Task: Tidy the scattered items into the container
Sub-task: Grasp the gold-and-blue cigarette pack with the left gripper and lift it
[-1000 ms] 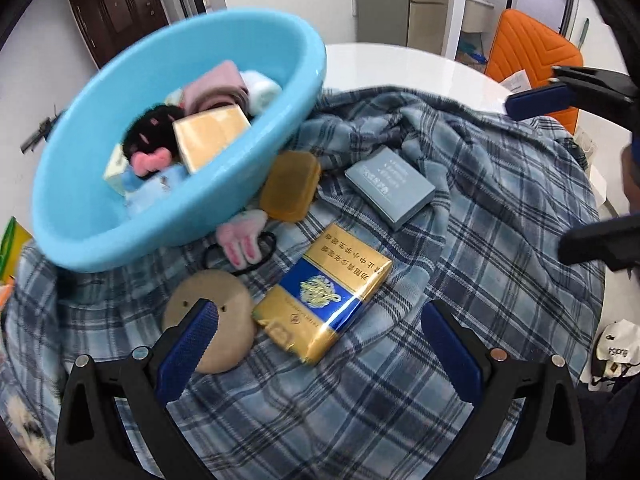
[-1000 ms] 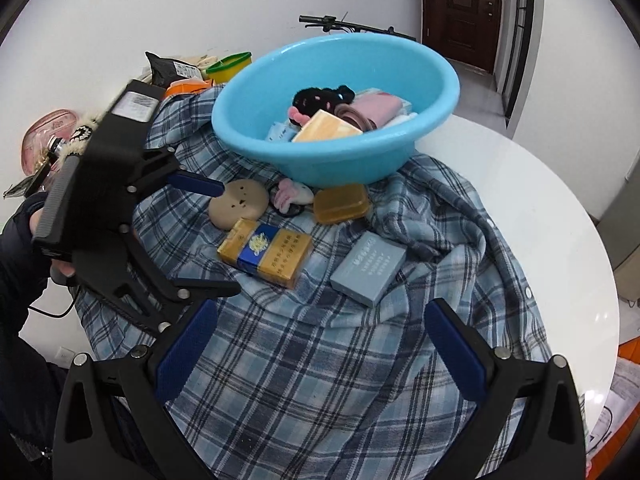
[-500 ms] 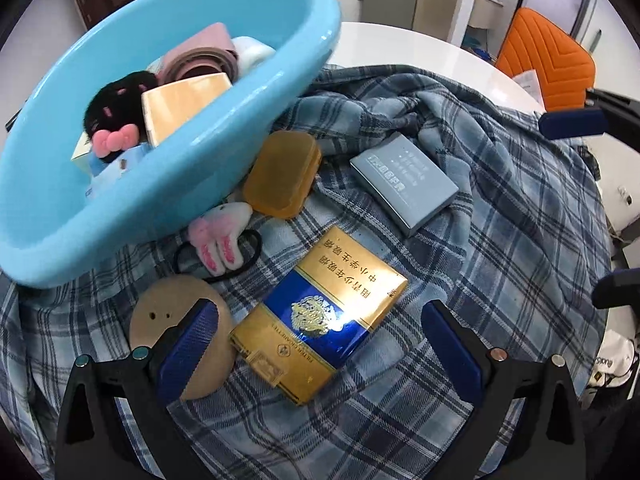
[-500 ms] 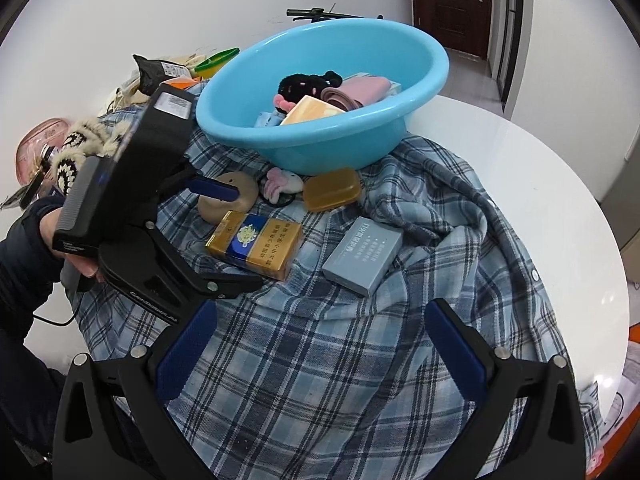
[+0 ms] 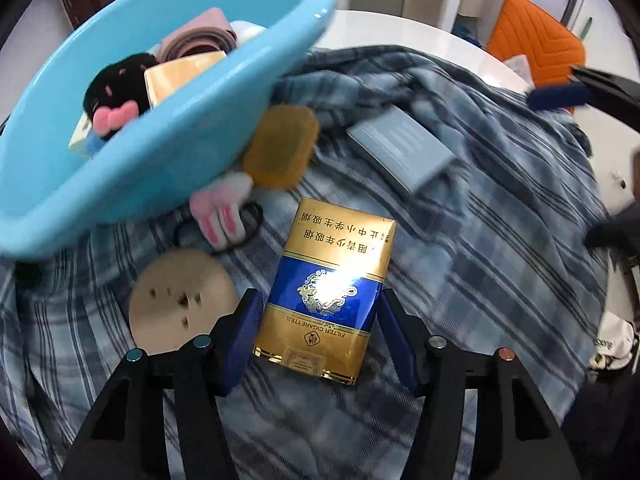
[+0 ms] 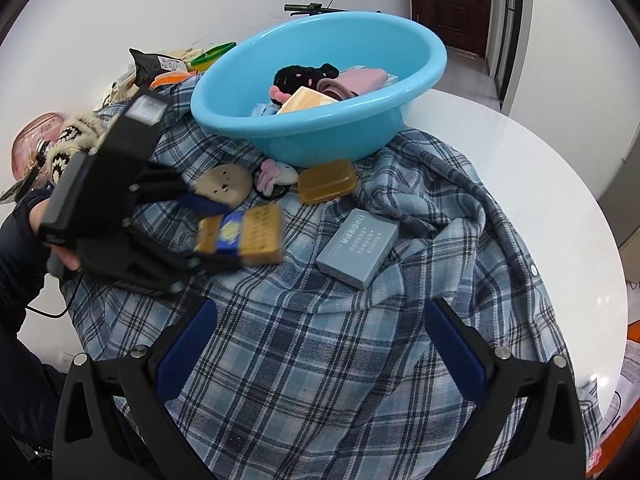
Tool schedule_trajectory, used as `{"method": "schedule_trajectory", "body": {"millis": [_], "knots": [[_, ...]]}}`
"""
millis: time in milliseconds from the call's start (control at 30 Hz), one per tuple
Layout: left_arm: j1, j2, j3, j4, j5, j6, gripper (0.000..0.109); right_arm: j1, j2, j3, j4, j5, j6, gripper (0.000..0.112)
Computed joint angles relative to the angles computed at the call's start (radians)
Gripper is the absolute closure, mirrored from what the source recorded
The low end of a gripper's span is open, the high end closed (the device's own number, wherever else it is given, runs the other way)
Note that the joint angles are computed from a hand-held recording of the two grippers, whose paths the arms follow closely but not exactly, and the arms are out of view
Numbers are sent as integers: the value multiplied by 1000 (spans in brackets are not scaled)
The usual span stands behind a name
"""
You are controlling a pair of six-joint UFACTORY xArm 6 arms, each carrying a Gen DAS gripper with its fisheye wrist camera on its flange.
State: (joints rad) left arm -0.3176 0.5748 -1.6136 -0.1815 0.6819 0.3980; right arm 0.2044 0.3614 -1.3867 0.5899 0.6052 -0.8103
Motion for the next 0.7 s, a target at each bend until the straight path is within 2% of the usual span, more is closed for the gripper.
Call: {"method": "schedule_trajectory", "body": {"millis": [100, 233, 433, 467, 533, 700], "knots": [[0, -33, 47, -5, -20, 5, 46, 3, 7, -8, 3, 2, -1, 9], [-6, -2, 13, 9, -48, -10, 20, 13, 20, -20, 7, 4, -2, 9], [-11, 85, -108, -21, -22, -9, 20, 20, 11, -2, -23, -9, 0, 9], [-11, 98, -123, -19, -22, -13, 25, 19, 10, 2, -33, -13, 7, 9], [-12, 113, -142, 52, -5, -83, 53, 16, 11, 5, -49, -15, 20, 9], [2, 65, -92, 24, -32, -94, 54, 6, 23, -5, -51, -11, 37, 9]]}}
